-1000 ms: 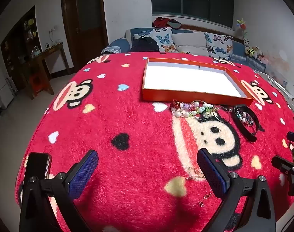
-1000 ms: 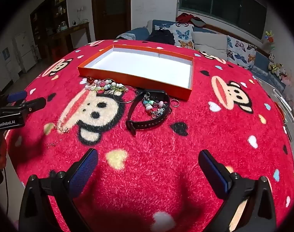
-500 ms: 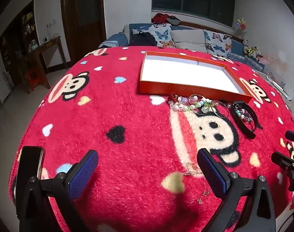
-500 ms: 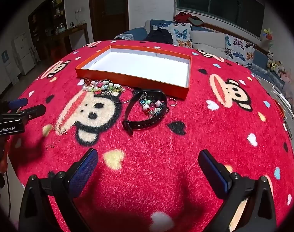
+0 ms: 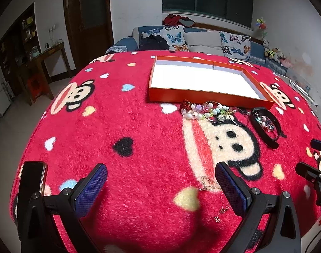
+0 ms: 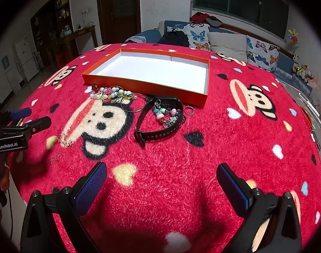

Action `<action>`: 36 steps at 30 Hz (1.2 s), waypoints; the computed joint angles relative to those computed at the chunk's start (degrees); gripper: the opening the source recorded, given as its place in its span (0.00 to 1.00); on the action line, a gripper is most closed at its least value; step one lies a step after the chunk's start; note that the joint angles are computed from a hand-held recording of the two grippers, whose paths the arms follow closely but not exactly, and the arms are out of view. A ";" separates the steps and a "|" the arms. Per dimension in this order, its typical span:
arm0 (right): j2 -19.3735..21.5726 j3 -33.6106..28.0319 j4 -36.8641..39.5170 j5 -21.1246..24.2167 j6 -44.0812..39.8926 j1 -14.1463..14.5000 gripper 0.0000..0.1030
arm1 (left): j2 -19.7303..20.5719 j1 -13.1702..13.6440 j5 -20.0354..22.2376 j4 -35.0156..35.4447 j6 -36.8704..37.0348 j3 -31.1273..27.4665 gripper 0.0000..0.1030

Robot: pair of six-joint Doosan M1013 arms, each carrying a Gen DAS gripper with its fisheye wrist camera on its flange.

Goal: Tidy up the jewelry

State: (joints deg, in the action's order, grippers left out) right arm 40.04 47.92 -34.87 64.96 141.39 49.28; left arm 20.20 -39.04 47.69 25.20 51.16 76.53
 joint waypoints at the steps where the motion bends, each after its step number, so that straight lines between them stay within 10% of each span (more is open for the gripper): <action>1: 0.00 0.00 0.00 0.00 0.00 0.00 1.00 | 0.05 -0.04 0.11 0.08 0.02 -0.08 1.00; 36: 0.30 -0.14 2.32 -1.14 0.00 -1.01 1.00 | 2.06 0.22 1.48 -1.96 2.61 -2.29 1.00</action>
